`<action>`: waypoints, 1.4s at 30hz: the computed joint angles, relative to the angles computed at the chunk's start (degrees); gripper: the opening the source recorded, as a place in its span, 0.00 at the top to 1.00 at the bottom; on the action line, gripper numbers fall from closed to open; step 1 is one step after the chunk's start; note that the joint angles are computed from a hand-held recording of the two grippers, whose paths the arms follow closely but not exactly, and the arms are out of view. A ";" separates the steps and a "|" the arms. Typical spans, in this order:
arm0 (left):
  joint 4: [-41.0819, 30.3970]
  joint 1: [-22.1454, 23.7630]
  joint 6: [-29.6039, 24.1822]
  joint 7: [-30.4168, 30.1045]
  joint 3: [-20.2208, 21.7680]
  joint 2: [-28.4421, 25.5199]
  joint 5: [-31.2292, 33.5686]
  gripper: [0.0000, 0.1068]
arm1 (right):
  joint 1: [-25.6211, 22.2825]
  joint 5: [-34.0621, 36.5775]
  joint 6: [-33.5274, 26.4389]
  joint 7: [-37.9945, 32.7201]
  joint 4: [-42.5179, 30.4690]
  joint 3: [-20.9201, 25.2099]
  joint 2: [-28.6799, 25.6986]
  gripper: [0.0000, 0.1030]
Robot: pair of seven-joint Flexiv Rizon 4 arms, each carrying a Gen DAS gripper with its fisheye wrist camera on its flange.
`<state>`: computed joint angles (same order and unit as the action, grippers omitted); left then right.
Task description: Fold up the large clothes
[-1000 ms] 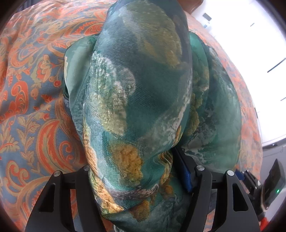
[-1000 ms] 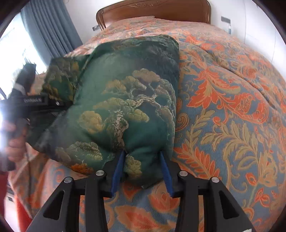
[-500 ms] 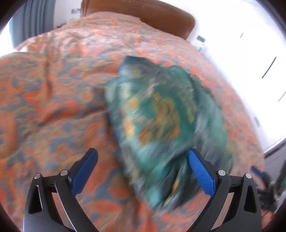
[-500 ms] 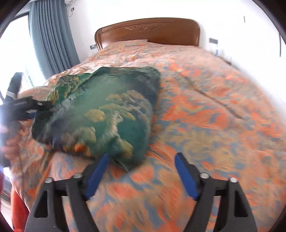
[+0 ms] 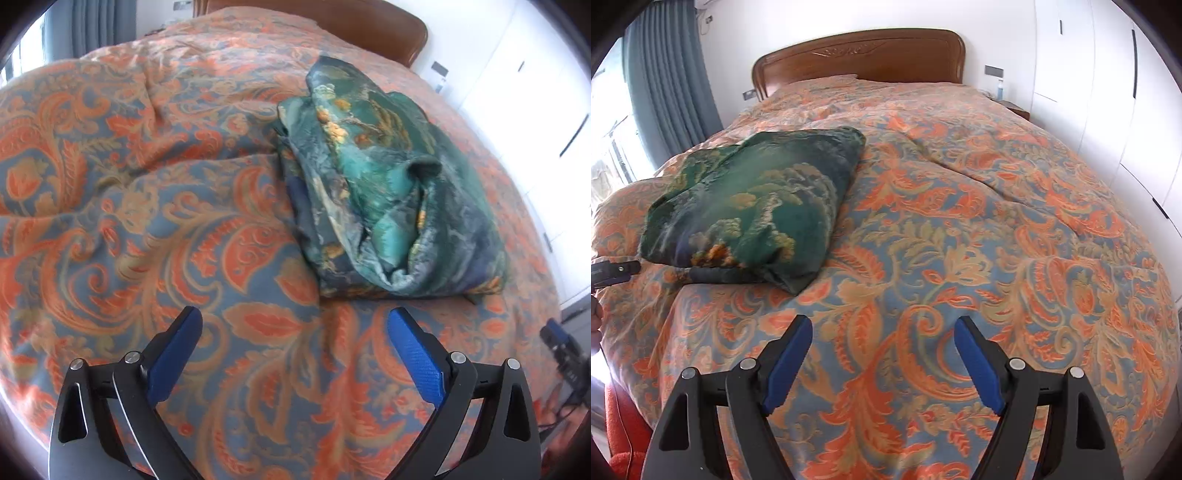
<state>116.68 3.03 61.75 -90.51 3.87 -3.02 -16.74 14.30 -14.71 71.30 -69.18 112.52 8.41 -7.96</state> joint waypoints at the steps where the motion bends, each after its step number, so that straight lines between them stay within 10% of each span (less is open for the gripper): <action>1: 1.42 -0.23 2.35 1.52 -0.37 0.37 -3.06 0.06 | 0.12 0.09 0.08 -0.35 -0.06 0.21 -0.06 0.21; 11: -0.15 -0.86 5.11 -2.71 1.14 1.22 5.31 0.05 | 0.72 2.06 3.84 -4.39 0.68 1.55 1.04 0.21; 16: 1.31 -0.50 6.02 15.76 -1.80 0.88 -24.22 0.05 | -1.02 17.34 3.12 -15.51 -3.62 5.53 0.30 0.21; 23: -7.89 2.24 -4.32 24.54 -3.17 -6.14 -35.31 0.05 | -0.33 24.91 4.12 -24.55 -6.38 6.95 -0.66 0.14; 31: -13.42 6.40 -13.57 25.25 -6.08 -14.69 -41.53 0.05 | -2.37 38.54 -12.43 -32.13 -19.31 7.10 -4.66 0.14; 42: -21.15 8.65 -18.22 25.80 -9.08 -23.40 -44.01 0.04 | -6.81 50.06 -37.19 -27.77 -51.73 8.05 -26.66 0.14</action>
